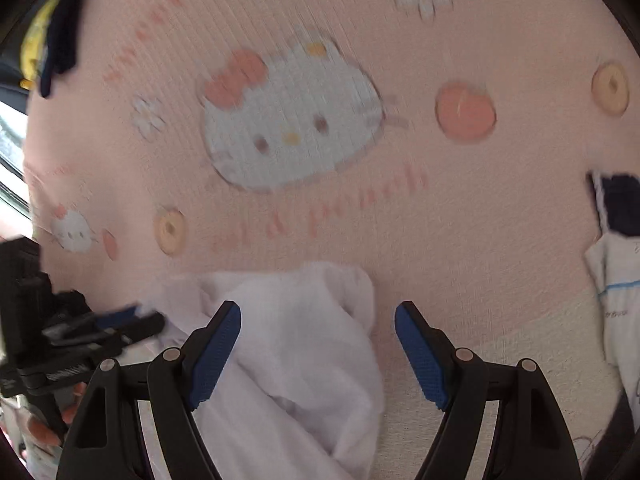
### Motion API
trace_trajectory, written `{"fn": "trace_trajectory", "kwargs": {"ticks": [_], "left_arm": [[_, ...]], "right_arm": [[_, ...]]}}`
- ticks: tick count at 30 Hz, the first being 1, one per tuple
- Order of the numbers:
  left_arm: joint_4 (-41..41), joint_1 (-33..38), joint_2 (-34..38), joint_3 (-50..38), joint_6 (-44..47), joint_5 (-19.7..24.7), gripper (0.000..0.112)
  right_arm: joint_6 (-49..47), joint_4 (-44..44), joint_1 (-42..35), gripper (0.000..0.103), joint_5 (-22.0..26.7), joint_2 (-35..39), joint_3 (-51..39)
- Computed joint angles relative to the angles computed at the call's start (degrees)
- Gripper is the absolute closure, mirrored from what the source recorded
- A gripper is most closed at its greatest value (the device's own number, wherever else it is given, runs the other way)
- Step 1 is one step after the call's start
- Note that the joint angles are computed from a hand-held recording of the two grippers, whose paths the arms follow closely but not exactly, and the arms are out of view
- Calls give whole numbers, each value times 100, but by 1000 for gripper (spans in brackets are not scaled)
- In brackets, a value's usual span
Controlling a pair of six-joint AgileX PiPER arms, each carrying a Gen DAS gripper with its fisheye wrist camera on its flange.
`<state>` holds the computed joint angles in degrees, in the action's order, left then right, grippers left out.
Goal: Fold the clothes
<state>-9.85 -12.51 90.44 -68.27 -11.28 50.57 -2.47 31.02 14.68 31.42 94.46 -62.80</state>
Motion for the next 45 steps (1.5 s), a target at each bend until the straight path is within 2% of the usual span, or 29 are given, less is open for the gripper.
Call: {"fn": "trace_trajectory", "kwargs": {"ticks": [2, 5, 10, 16, 18, 19, 21, 22, 23, 24, 26, 29, 37, 40, 43, 45], "left_arm": [[-219, 103, -75, 57, 145, -2, 55], [-350, 185, -228, 123, 63, 28, 55], [-329, -72, -573, 196, 53, -189, 55], [-451, -284, -208, -240, 276, 36, 55], [-616, -288, -84, -376, 367, 111, 55], [-696, -298, -12, -445, 402, 131, 55], [-904, -302, 175, -623, 540, 233, 55], [-982, -313, 247, -697, 589, 296, 55], [-1039, -333, 292, -742, 613, 338, 55], [-1055, -373, 313, -760, 623, 362, 55], [-1038, -470, 333, -768, 621, 385, 55], [-943, -609, 274, -662, 549, 359, 55], [-1053, -849, 384, -595, 693, 187, 55], [-968, -1105, 523, -662, 725, -4, 55], [-951, -1326, 797, -848, 669, -41, 55], [-913, -1478, 972, -978, 593, -84, 55]], "right_arm": [[-287, 149, 103, 24, -81, -73, 17], [-277, -144, 316, 24, -130, -63, -1], [-867, 470, 311, 24, -269, 67, 264], [-1527, 1052, 262, 34, -349, 214, 577], [-1652, 1143, 307, 42, -516, 334, 682], [-1526, 999, 349, 50, -602, 401, 708], [-1505, 919, 438, 58, -1001, 347, 887], [-1401, 773, 445, 64, -993, 363, 866], [-1112, 436, 469, 79, -1040, 365, 852], [-1051, 328, 456, 85, -1103, 360, 884], [-1459, 739, 308, 97, -1111, 456, 915], [-2514, 1894, -18, 98, -846, 499, 995], [-4003, 3534, -770, 99, -290, 461, 1275], [-4394, 4051, -1161, 100, 51, 523, 1301], [-4523, 4062, -1436, 100, 69, 284, 1450], [-4736, 4281, -1816, 100, 544, 319, 1452]]}}
